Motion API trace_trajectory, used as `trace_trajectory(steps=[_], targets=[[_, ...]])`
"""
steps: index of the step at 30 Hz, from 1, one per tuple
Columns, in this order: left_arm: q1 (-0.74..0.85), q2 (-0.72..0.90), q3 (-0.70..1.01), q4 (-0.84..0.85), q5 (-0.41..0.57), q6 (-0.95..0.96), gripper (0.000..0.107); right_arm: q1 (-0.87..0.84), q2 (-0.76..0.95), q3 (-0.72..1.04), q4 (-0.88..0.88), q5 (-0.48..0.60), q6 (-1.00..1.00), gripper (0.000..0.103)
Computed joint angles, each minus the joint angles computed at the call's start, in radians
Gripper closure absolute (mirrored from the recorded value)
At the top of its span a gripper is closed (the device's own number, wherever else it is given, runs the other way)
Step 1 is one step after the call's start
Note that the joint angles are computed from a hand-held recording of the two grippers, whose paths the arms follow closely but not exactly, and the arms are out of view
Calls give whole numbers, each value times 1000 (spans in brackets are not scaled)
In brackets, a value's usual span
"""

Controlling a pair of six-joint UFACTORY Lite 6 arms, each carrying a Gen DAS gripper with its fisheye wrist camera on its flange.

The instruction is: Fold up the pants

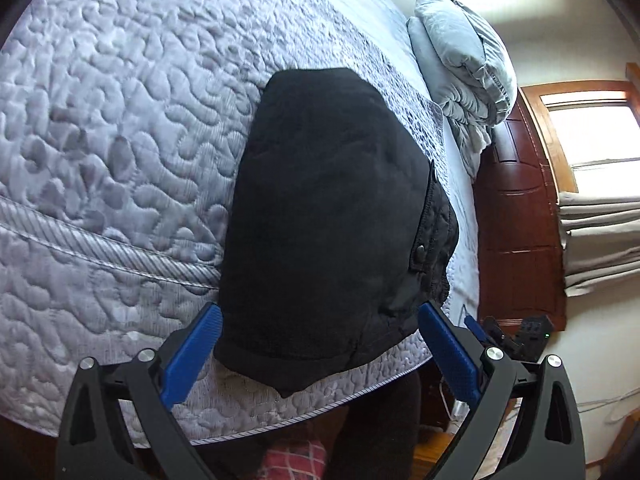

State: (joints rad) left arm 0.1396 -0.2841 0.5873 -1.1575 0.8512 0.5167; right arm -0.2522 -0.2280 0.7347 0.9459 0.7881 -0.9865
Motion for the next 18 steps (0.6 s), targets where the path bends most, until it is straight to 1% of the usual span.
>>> trace_trajectory(steps=[7,11,14,18], targets=[[14,150,49,-36,30,134,8,-57,110,47,90,110,-88,5],[9,207,80,-54,40,198,8,-87,183,78,131,170,-122,5],[28,253,103,-86,75,259,8,-105,258,118,155,235,-151,5],[33,379,182,-110,108,322,8,-112,388,199,180,315,-171,5]])
